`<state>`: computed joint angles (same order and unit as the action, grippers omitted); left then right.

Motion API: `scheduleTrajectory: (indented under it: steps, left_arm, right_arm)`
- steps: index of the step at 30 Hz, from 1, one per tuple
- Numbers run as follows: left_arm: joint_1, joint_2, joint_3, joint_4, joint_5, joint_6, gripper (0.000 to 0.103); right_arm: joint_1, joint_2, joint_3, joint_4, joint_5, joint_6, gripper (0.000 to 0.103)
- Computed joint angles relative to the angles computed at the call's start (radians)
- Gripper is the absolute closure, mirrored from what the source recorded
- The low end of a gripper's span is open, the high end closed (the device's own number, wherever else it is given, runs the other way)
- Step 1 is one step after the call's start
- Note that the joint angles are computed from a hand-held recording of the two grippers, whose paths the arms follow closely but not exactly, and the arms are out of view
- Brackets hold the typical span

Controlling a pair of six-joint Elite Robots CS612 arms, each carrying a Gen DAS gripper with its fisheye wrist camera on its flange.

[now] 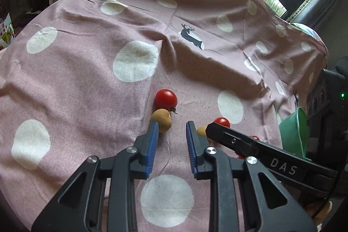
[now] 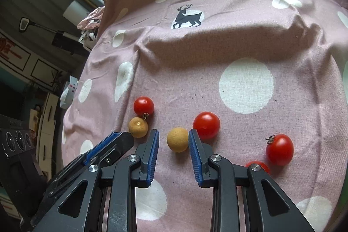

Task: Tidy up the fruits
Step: 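Close the right tool on the small tan round fruit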

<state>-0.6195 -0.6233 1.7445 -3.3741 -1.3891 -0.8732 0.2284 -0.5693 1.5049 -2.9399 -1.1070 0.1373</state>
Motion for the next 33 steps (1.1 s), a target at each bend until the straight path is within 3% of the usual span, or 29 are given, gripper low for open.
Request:
scheduleTrajectory:
  steps: [7, 10, 15, 19, 24, 33]
  left_arm:
    - [0.002, -0.002, 0.003, 0.025, 0.014, -0.021, 0.079]
    - [0.003, -0.003, 0.003, 0.02, 0.016, -0.025, 0.079]
    - [0.004, 0.001, -0.006, 0.021, 0.008, -0.027, 0.079]
    - [0.008, 0.004, -0.035, 0.087, -0.011, -0.024, 0.079]
    - [0.003, 0.009, -0.075, 0.165, 0.035, 0.002, 0.079]
    - [-0.005, 0.018, -0.094, 0.214, 0.093, 0.011, 0.079]
  right_arm:
    - [0.021, 0.009, -0.01, -0.013, -0.089, -0.009, 0.072]
    - [0.014, 0.02, -0.019, 0.011, -0.048, -0.002, 0.072]
    - [0.016, 0.008, 0.005, -0.038, -0.082, -0.003, 0.075]
    - [-0.009, -0.011, 0.041, -0.082, -0.045, 0.032, 0.075]
    - [-0.029, -0.031, 0.081, -0.147, -0.031, 0.067, 0.075]
    - [-0.041, -0.043, 0.107, -0.21, -0.033, 0.1, 0.076]
